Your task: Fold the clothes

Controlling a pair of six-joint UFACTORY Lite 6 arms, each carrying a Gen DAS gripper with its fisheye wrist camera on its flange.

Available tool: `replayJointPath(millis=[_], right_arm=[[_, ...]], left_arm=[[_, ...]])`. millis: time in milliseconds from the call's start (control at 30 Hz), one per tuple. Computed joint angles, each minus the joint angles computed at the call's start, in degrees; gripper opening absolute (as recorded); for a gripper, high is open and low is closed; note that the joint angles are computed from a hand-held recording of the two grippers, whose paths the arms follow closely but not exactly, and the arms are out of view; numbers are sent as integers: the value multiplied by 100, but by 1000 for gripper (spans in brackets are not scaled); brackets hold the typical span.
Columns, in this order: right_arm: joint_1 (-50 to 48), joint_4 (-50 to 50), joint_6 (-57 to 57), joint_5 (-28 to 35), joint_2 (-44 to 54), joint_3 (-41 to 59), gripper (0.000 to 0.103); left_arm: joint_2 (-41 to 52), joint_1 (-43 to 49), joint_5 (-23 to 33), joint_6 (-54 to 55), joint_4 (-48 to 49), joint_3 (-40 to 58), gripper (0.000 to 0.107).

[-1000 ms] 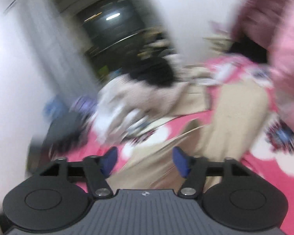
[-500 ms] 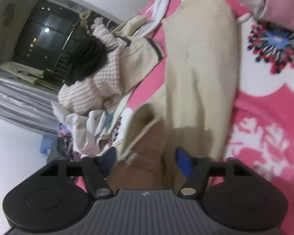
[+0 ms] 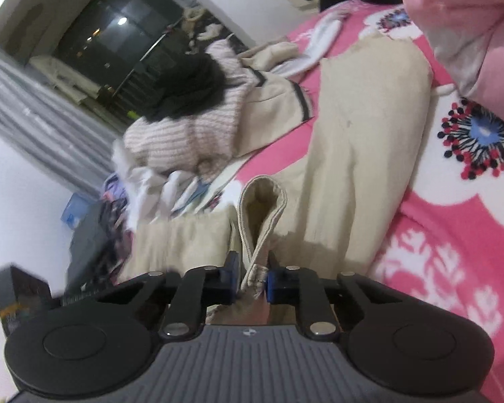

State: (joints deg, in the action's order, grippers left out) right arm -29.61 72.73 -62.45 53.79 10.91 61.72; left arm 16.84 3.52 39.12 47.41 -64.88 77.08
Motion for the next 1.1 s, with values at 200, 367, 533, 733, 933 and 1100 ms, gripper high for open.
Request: replayJointPath(millis=[200,367,533,733,933,1100], right_arm=[[-299,-434,173,1171,-1651,-728,11],[758,-238,204,1415,-2679,-965,11],[2946,24,257,505,-2649,-588,11],[5164,487,-82,-155,-1213,783,11],[6682,817,-185,-295,842,2683,11],[7599,852,159,-468,2499,4475,11]], left_arm=[[-1677,866,122,770,-656,-659,5],[-2139,2345,917,714,-674,-182,5],[-2101,3782,1729,1200,-927,282,5],[-1287,4966,2177,1207,-692,1334,5],[397,5955,2511,629,174,3403,5],[1615,6288,2441,335,949,4933,5]])
